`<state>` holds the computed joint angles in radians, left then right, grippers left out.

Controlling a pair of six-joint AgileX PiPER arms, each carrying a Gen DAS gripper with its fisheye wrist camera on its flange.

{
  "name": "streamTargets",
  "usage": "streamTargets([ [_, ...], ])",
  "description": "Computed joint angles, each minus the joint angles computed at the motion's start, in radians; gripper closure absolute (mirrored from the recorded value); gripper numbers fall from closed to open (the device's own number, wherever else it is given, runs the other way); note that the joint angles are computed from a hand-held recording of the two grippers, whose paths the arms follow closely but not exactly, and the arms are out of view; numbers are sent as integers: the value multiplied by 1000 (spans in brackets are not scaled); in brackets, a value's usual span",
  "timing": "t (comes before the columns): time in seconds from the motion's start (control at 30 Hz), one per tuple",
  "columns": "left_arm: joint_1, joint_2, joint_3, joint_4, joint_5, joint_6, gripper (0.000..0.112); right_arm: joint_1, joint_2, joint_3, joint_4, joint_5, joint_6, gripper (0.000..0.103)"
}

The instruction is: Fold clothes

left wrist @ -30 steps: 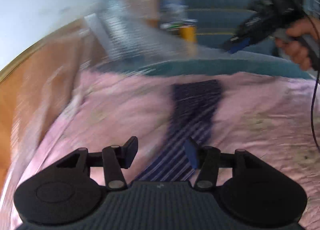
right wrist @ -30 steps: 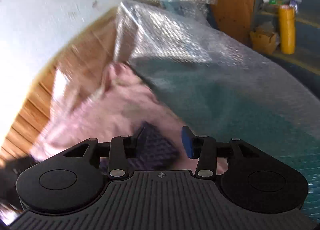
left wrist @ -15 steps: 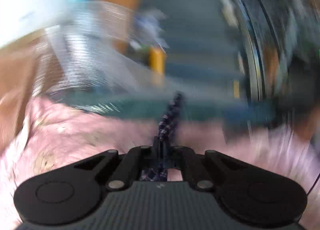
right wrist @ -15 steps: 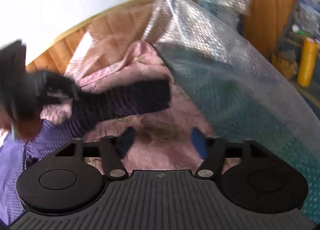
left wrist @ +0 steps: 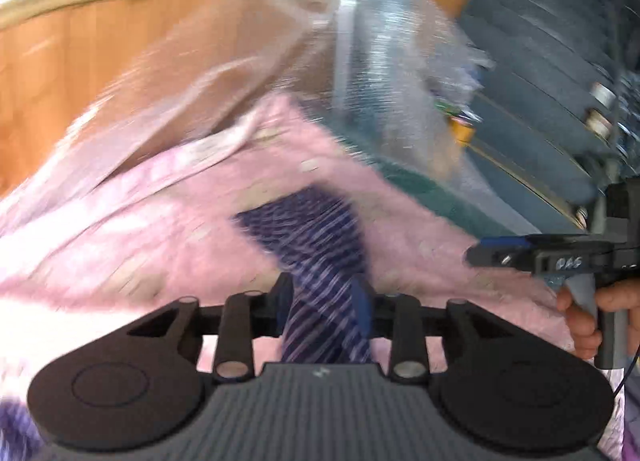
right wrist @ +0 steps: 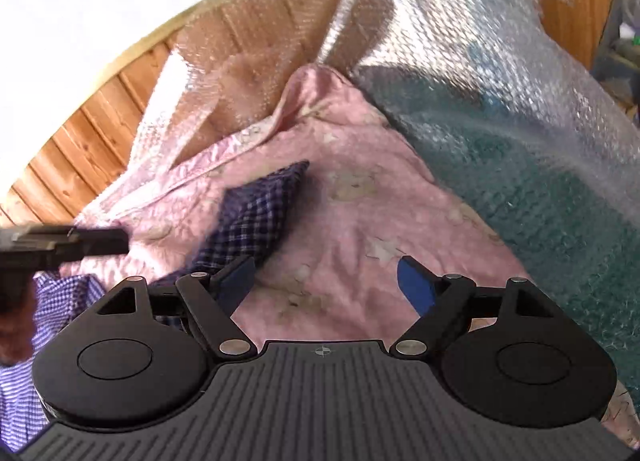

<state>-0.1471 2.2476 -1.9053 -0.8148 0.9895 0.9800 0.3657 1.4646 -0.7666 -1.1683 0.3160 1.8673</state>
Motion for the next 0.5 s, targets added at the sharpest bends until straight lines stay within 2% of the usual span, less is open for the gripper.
streamTargets([
  [0.07, 51, -56, 73, 10, 6, -69, 73, 82, -16, -10, 4, 64, 55, 21],
  [0.13, 101, -126, 166, 16, -13, -105, 58, 164, -20, -25, 63, 100, 85, 20],
  [0.2, 137, -201, 258, 53, -69, -139, 55, 248, -14, -48, 117, 132, 119, 20],
  [0.3, 204, -295, 383, 126, -98, -189, 54, 420, 63, -155, 268, 207, 74, 20],
  [0.4, 286, -389, 491, 217, -91, -230, 54, 593, 174, -321, 417, 338, 23, 20],
  [0.5, 402, -489, 578, 232, -24, -205, 54, 761, 270, -506, 502, 509, 13, 20],
])
